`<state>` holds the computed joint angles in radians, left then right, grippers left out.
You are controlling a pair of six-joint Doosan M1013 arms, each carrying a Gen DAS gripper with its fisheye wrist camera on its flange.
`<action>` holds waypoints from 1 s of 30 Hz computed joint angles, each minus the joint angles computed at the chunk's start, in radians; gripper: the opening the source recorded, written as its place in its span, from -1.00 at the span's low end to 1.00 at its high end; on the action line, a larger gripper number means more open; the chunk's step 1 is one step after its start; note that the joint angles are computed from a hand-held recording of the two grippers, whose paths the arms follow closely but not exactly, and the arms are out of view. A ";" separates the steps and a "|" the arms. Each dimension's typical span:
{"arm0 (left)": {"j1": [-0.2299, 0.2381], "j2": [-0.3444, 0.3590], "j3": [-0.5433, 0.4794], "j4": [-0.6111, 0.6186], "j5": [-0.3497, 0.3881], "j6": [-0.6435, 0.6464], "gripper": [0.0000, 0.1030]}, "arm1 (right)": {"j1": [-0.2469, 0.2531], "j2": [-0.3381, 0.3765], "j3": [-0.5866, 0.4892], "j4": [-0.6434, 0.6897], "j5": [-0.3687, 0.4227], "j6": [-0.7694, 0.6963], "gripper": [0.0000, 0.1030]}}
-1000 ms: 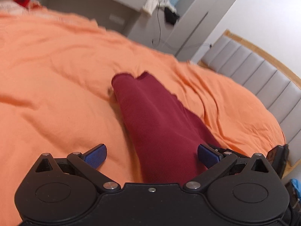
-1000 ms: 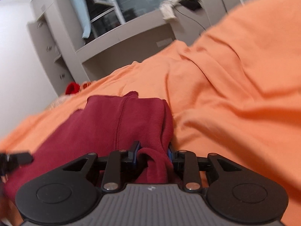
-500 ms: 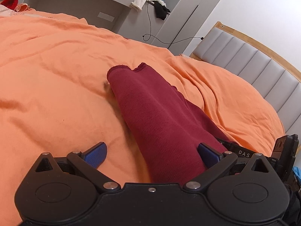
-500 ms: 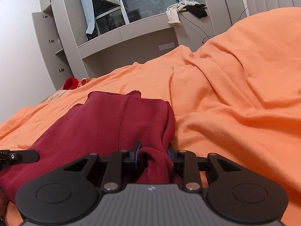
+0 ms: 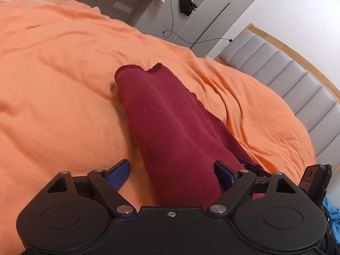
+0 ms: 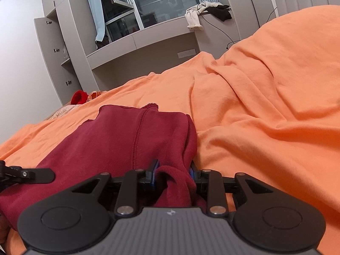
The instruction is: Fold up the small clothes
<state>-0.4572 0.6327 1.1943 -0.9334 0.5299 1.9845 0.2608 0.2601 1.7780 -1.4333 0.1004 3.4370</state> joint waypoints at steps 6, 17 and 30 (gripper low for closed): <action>0.000 -0.004 0.011 -0.095 0.004 0.085 -0.02 | 0.014 0.000 0.001 -0.078 0.035 0.051 -0.47; -0.028 -0.030 0.002 0.089 -0.076 0.014 -0.28 | 0.084 -0.002 0.003 -0.373 0.221 0.134 -0.56; -0.050 -0.091 0.069 0.369 -0.241 -0.010 -0.33 | 0.170 0.043 -0.018 -0.731 0.417 0.184 -0.59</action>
<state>-0.5076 0.5421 1.2629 -0.5640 0.2891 1.9746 0.4311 0.3033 1.7603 -2.1640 0.5174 3.6214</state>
